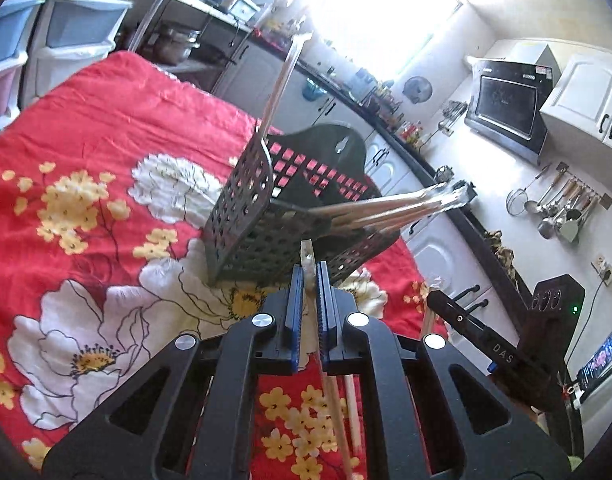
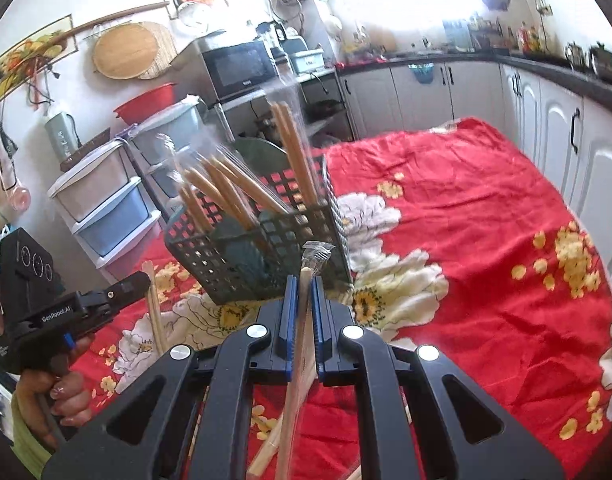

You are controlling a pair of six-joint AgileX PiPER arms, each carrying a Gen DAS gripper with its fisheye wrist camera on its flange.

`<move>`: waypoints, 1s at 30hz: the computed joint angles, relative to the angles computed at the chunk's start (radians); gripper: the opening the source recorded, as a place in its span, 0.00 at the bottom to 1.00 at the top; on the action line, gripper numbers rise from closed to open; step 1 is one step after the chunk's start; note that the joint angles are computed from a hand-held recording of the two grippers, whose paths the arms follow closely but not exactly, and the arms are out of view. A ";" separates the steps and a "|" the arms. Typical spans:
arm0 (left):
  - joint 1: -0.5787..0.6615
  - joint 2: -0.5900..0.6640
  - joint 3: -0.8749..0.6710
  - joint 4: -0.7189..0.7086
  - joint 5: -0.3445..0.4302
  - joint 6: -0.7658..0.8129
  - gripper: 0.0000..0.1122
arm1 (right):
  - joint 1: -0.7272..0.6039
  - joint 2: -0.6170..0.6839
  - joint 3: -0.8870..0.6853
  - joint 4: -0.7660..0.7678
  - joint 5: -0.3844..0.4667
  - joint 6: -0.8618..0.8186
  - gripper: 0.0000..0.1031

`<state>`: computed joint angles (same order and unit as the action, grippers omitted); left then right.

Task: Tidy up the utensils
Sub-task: 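Raise the chopsticks with the right tool toward the holder while the left tool does likewise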

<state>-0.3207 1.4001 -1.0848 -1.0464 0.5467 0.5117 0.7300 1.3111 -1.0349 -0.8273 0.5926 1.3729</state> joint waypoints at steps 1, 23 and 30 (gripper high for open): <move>0.003 -0.012 0.004 0.002 -0.003 0.000 0.03 | 0.010 -0.003 -0.005 -0.016 0.011 0.007 0.07; -0.018 -0.094 -0.014 -0.033 -0.015 0.029 0.03 | 0.177 -0.020 -0.108 -0.208 0.120 0.056 0.06; -0.046 -0.098 -0.048 -0.015 -0.024 0.019 0.03 | 0.191 -0.014 -0.137 -0.223 0.120 0.043 0.06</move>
